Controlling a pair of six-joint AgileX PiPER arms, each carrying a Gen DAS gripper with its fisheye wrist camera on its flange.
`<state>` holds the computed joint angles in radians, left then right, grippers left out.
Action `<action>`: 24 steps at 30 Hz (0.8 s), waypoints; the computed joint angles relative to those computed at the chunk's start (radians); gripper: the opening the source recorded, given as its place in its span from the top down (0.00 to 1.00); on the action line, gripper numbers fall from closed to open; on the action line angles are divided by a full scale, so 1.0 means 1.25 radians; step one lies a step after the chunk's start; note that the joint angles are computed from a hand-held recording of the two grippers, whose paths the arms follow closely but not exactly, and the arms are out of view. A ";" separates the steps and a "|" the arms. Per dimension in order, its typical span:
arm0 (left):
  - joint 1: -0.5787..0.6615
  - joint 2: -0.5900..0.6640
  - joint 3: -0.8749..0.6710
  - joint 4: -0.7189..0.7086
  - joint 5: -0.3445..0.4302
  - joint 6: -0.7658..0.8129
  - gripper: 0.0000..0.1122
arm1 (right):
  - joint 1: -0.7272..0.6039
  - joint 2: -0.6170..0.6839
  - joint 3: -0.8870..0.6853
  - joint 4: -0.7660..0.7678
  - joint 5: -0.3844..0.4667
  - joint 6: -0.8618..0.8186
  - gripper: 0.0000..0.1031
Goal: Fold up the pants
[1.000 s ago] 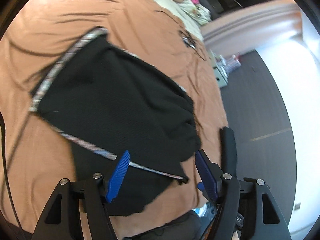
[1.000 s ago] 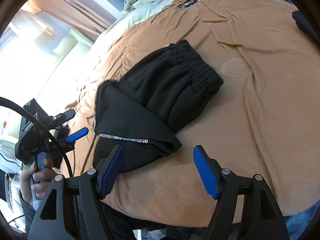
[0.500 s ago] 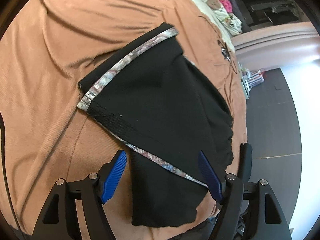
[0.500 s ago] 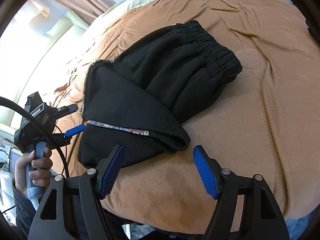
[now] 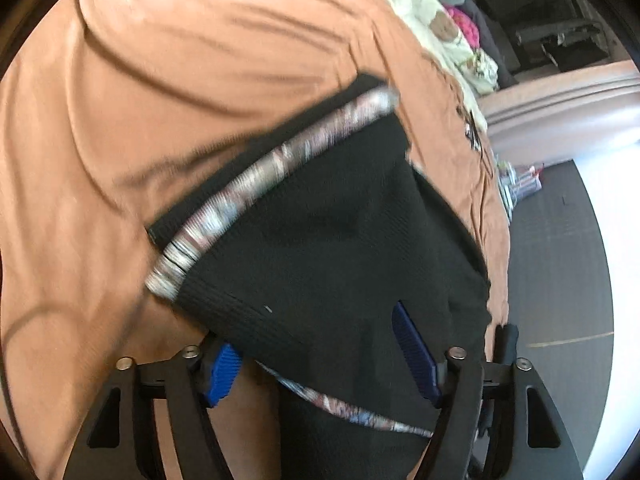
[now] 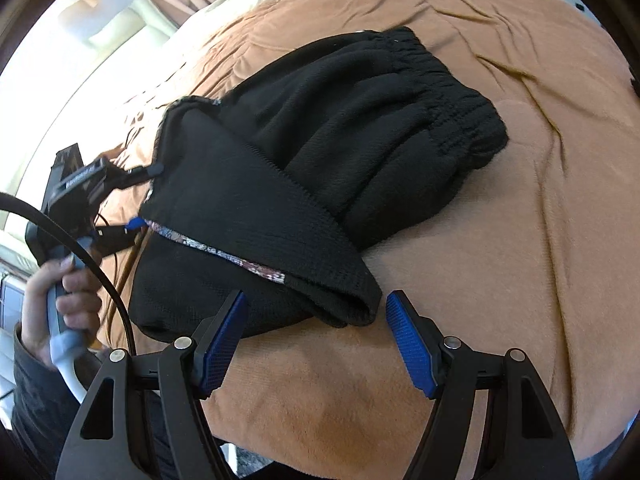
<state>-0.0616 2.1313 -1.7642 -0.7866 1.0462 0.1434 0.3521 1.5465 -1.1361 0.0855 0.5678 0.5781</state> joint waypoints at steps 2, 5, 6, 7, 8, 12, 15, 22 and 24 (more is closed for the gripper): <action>0.005 -0.003 -0.013 0.006 -0.009 0.001 0.53 | 0.001 0.002 0.002 -0.006 -0.004 -0.008 0.32; 0.010 0.000 -0.036 0.010 -0.012 0.001 0.78 | 0.007 0.000 0.015 -0.022 -0.021 -0.005 0.33; 0.008 0.002 -0.048 0.019 -0.013 -0.003 0.89 | 0.008 0.000 0.016 -0.031 -0.022 0.002 0.36; 0.007 0.002 -0.058 0.021 -0.012 -0.002 0.90 | 0.007 -0.003 0.020 -0.031 -0.025 0.000 0.51; 0.008 0.001 -0.062 0.016 -0.013 0.006 0.91 | 0.006 -0.005 0.022 -0.028 -0.023 -0.006 0.63; 0.000 -0.011 -0.092 -0.005 -0.021 0.030 0.94 | -0.001 -0.035 0.050 -0.028 -0.036 -0.005 0.82; -0.008 0.003 -0.157 -0.001 -0.003 0.014 0.94 | -0.006 -0.071 0.086 0.004 -0.072 -0.034 0.90; -0.053 0.092 -0.418 0.044 0.077 -0.063 0.94 | -0.034 -0.147 0.159 0.113 -0.130 -0.137 0.97; -0.068 0.138 -0.526 0.060 0.113 -0.096 0.94 | -0.045 -0.173 0.184 0.166 -0.148 -0.185 0.97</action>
